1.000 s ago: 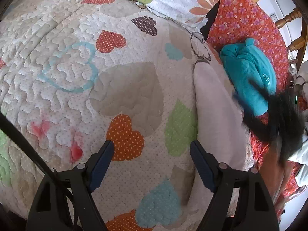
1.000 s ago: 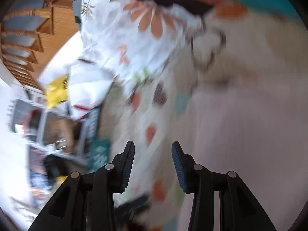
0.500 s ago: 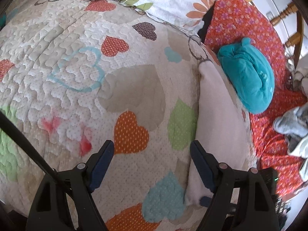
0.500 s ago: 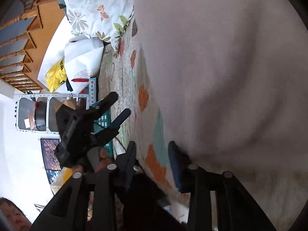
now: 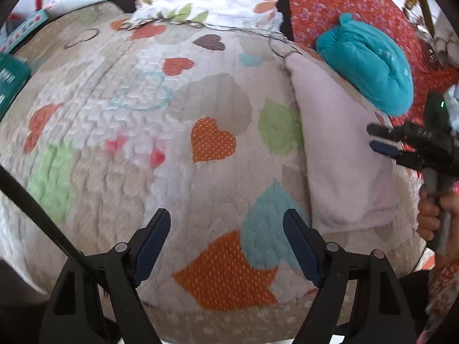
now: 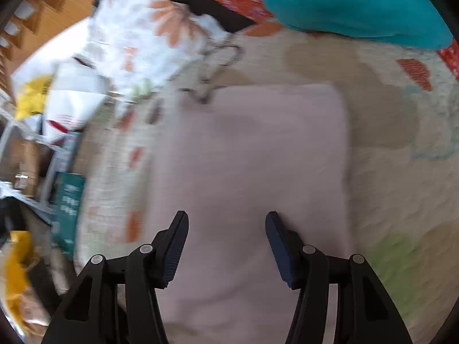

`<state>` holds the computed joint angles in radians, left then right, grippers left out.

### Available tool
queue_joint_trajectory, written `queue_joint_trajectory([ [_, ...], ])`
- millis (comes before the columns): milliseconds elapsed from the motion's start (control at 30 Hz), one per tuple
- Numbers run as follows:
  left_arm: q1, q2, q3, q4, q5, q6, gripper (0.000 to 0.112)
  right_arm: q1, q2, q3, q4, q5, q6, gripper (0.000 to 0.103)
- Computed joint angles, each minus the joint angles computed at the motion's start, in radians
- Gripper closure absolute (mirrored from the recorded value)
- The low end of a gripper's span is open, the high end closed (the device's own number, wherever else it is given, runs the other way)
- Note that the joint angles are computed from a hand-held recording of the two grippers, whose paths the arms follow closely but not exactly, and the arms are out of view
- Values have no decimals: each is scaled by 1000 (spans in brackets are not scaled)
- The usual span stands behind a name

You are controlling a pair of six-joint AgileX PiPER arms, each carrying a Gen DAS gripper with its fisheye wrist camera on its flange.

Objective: Fold small clothes

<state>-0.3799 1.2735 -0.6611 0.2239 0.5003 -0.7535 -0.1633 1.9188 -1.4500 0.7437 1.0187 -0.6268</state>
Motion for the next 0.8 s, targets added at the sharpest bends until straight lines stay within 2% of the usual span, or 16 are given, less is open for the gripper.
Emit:
queue_joint_trajectory([
  [133, 0, -8, -61, 17, 31, -86, 33, -79, 7, -38, -48, -4, 26, 42],
  [233, -4, 34, -114, 4, -4, -115, 33, -135, -9, -43, -19, -22, -1, 30],
  [300, 15, 88, -163, -107, -26, -19, 32, -174, 12, -70, 73, 44, -5, 28],
  [367, 40, 164, -228, -265, -45, 143, 32, -215, 63, -102, 179, 133, -16, 24],
  [400, 42, 200, -262, -290, -47, 177, 32, -227, 81, -117, 199, 160, -17, 23],
  [500, 26, 306, -366, -273, -43, 199, 32, -197, 102, -131, 176, 131, 26, 23],
  [567, 33, 394, -451, -349, -26, 283, 32, -180, 117, -142, 141, 105, 55, 23],
  [667, 29, 494, -562, -396, 19, 315, 32, -164, 139, -143, 118, 89, 75, 23],
  [800, -8, 611, -709, -309, 89, 238, 32, -157, 166, -154, 124, 96, 100, 23],
])
